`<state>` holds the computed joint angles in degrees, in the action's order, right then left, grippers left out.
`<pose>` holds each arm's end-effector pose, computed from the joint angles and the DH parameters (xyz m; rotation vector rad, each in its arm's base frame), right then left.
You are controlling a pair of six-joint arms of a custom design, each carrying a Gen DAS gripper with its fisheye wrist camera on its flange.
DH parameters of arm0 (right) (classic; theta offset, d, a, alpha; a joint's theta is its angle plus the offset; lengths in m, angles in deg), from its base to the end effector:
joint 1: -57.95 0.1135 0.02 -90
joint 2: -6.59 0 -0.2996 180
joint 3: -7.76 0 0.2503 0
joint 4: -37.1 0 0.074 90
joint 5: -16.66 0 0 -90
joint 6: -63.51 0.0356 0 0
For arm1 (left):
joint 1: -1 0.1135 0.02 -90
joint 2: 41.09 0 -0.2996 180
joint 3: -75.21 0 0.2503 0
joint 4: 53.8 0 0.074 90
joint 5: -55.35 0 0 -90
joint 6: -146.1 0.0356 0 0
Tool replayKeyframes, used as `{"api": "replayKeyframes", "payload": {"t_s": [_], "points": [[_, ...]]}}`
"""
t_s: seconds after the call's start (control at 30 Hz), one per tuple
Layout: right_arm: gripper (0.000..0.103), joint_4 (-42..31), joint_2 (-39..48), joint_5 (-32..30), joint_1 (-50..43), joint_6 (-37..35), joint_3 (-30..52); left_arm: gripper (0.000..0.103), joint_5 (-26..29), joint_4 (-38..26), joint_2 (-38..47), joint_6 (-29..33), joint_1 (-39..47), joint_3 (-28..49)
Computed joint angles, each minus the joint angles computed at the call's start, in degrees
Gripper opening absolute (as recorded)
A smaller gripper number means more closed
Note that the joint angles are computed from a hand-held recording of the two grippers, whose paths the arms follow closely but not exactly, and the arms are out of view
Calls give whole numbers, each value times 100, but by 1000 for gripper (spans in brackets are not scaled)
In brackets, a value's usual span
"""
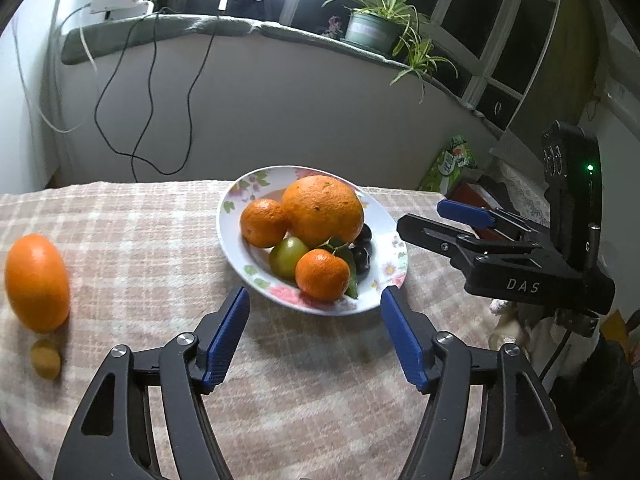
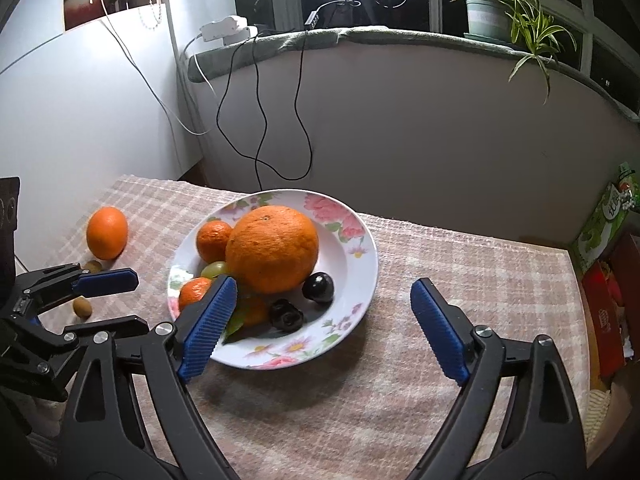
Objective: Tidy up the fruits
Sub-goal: 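Move both grippers back to the brown kiwis beside the large orange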
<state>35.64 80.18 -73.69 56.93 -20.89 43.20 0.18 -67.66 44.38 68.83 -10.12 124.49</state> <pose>0.2166 -0.0036 0.1764 0.1274 2.2590 0.0494 0.2557 -0.0710 0.1852 0.7463 2.2397 -0.7237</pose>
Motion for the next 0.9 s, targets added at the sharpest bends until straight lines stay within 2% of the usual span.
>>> {"api": "replayKeyframes", "payload": {"t_s": [0.5, 0.7, 0.9], "points": [[91, -308, -553, 445, 1227, 499, -63, 68, 375, -638, -200, 810, 1425, -8], [91, -181, -441, 603, 1822, 686, -44, 68, 384, -869, 31, 1103, 2067, 182], [91, 141, -32, 1074, 2653, 771, 38, 68, 430, -996, 323, 1343, 2685, 385]]}}
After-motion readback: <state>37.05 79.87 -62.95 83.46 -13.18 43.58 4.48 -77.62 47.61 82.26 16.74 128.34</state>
